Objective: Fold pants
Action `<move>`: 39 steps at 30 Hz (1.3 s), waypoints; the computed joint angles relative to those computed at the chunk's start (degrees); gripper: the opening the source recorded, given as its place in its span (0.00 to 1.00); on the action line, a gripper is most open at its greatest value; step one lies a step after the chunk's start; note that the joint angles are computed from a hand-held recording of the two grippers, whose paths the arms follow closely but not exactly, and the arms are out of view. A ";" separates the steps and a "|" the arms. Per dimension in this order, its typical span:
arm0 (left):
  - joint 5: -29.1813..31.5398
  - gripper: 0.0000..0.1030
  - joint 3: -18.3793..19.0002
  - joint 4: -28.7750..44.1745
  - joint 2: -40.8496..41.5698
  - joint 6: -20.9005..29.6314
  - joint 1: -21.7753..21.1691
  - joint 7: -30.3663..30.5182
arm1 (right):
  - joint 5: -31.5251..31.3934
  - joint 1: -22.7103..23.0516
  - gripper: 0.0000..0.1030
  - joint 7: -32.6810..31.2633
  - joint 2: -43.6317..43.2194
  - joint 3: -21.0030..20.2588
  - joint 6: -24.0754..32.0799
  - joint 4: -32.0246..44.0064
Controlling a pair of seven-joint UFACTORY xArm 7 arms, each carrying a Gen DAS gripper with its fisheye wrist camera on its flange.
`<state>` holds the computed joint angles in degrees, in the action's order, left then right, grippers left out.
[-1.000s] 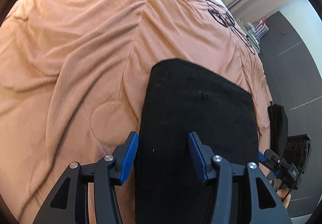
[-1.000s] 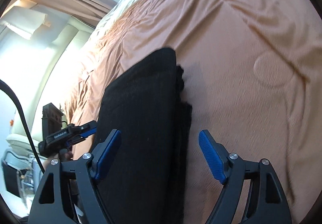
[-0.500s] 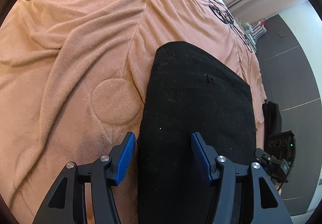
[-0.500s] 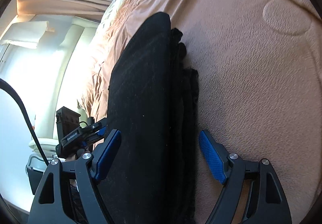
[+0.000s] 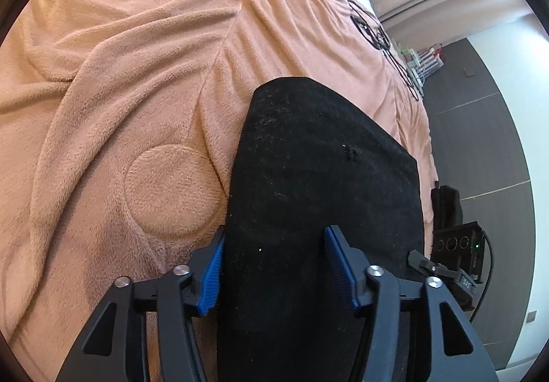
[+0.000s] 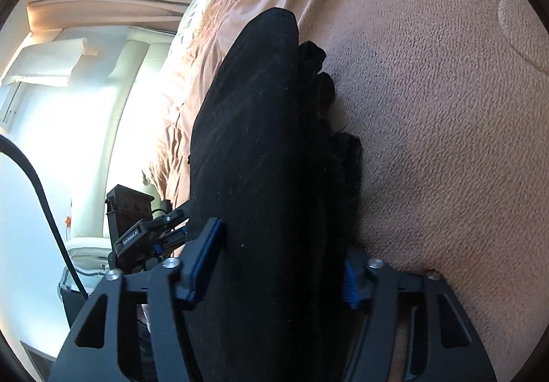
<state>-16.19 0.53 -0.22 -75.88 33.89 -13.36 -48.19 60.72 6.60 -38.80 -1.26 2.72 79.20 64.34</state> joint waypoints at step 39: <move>0.08 0.41 -0.75 -5.94 -15.92 4.26 -3.23 -4.00 | -0.67 1.12 0.40 -5.94 -2.34 0.39 -0.64 -2.29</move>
